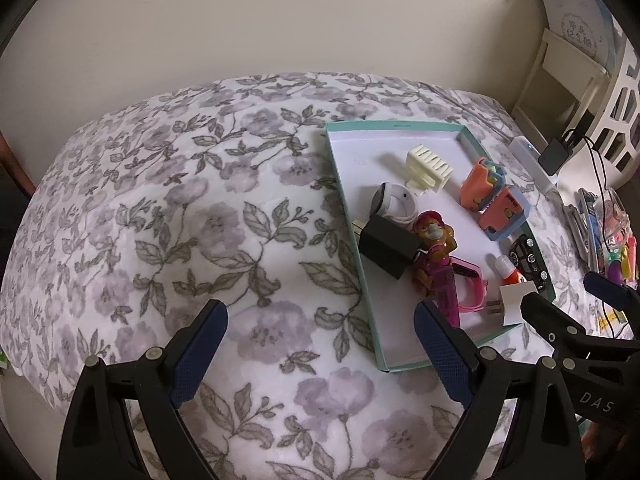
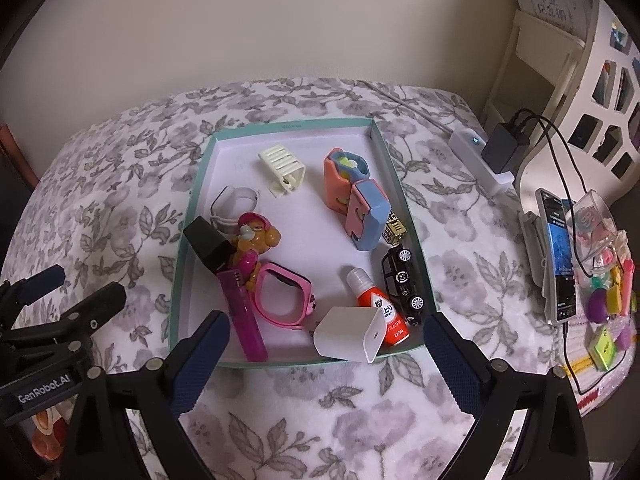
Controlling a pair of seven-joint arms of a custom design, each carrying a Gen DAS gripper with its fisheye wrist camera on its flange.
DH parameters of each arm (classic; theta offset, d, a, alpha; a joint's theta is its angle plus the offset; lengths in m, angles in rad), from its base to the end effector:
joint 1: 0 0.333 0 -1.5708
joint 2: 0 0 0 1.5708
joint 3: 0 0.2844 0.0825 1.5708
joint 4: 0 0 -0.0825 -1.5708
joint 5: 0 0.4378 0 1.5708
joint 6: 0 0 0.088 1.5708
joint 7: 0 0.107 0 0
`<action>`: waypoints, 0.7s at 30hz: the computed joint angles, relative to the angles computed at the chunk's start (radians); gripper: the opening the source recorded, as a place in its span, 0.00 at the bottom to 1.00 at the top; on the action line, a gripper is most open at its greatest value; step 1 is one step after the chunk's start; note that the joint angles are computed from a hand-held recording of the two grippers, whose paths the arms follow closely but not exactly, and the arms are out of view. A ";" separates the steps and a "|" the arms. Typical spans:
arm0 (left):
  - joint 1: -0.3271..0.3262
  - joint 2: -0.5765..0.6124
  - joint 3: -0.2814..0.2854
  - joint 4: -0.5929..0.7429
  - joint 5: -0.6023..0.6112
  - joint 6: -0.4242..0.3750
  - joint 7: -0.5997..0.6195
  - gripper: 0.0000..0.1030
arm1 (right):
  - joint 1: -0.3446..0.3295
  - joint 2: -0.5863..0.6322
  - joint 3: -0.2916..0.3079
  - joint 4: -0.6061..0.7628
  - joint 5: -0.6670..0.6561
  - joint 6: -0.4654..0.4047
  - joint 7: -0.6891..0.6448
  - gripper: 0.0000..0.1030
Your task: Organize rigid objects
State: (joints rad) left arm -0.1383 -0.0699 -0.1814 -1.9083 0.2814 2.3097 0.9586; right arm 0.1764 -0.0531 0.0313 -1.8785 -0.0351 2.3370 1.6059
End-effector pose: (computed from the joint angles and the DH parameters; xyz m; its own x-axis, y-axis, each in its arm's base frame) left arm 0.6028 -0.1961 0.5310 0.1447 -0.9894 0.0153 -0.8507 -0.1323 -0.5087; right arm 0.6272 0.1319 0.5407 0.1848 -0.9826 0.0184 -0.8550 -0.1700 -0.4900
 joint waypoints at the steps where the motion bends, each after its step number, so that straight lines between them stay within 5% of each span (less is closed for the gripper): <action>1: 0.000 -0.003 0.000 -0.003 0.001 -0.001 -0.002 0.92 | 0.000 -0.002 0.000 -0.002 -0.001 0.001 0.000 0.96; 21: -0.003 -0.034 -0.005 -0.031 0.032 -0.001 -0.019 0.92 | -0.006 -0.056 0.006 -0.049 0.013 0.036 -0.007 0.96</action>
